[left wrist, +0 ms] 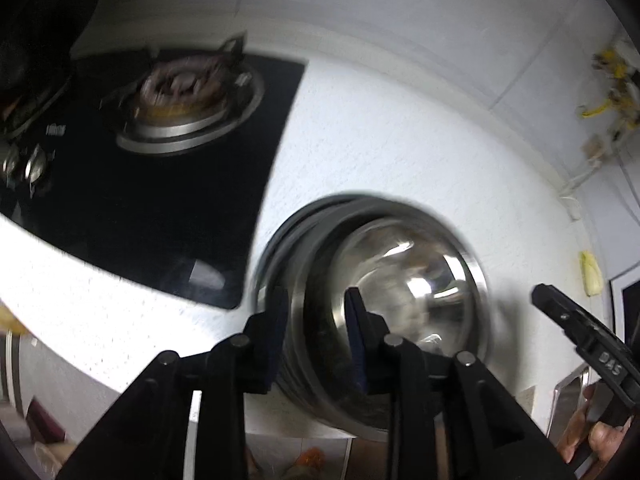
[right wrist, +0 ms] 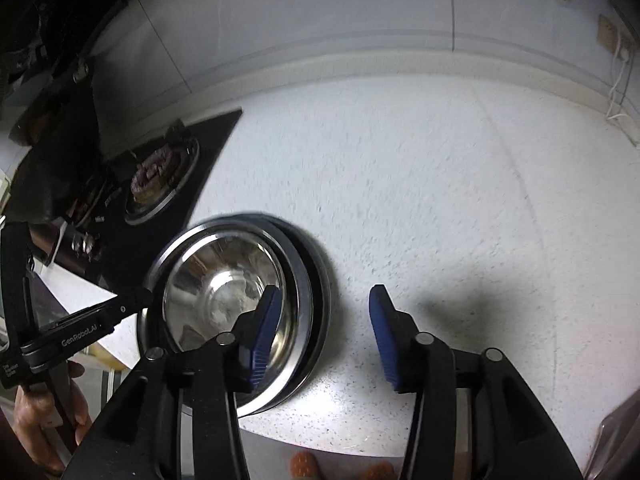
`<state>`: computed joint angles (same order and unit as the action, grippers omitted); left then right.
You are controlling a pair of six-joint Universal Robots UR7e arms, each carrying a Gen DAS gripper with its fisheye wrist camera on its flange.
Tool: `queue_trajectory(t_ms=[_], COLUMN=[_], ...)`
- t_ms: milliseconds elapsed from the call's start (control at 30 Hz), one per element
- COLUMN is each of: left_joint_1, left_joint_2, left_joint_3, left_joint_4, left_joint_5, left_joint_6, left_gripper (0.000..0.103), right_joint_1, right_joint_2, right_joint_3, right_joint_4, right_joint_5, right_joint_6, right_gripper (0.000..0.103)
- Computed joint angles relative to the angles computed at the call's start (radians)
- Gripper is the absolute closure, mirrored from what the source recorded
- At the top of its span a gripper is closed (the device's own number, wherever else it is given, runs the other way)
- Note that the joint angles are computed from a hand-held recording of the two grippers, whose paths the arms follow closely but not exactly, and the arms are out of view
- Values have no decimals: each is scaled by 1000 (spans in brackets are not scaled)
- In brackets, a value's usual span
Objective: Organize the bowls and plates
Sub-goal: 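Lower the held bowl stack onto the plate stack with both grippers, then open both grippers and pull them back from the stacked dishes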
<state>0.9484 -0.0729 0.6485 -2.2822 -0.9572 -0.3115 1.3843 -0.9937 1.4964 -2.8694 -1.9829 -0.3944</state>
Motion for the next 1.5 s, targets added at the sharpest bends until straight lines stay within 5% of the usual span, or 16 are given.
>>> queue_trajectory(t_ms=[333, 567, 733, 967, 1100, 1233, 1300, 1500], left_joint_1=[-84, -106, -126, -149, -157, -171, -176, -195], left_joint_2=[-34, -38, -55, -100, -138, -174, -189, -222], left_joint_3=[126, 169, 224, 320, 386, 454, 478, 522], left_joint_4=[-235, -307, -375, -439, -459, -492, -502, -498], left_joint_5=[76, 109, 130, 132, 111, 114, 111, 127], left_joint_6=[143, 177, 202, 214, 198, 178, 163, 125], left_gripper=[75, 75, 75, 75, 75, 75, 75, 75], right_joint_1=[3, -3, -15, -43, -56, -69, -74, -80], right_joint_2=[-61, -102, -144, -216, -262, -311, -333, -382], right_joint_3=[132, 199, 259, 338, 382, 424, 443, 487], right_joint_4=[-263, -357, -416, -431, -446, -444, -456, -483], right_joint_5=[3, -2, 8, 19, 20, 20, 27, 34], right_joint_6=[-67, -124, -157, -134, -122, -110, -108, -127], right_gripper=[58, 57, 47, 45, 30, 25, 12, 1])
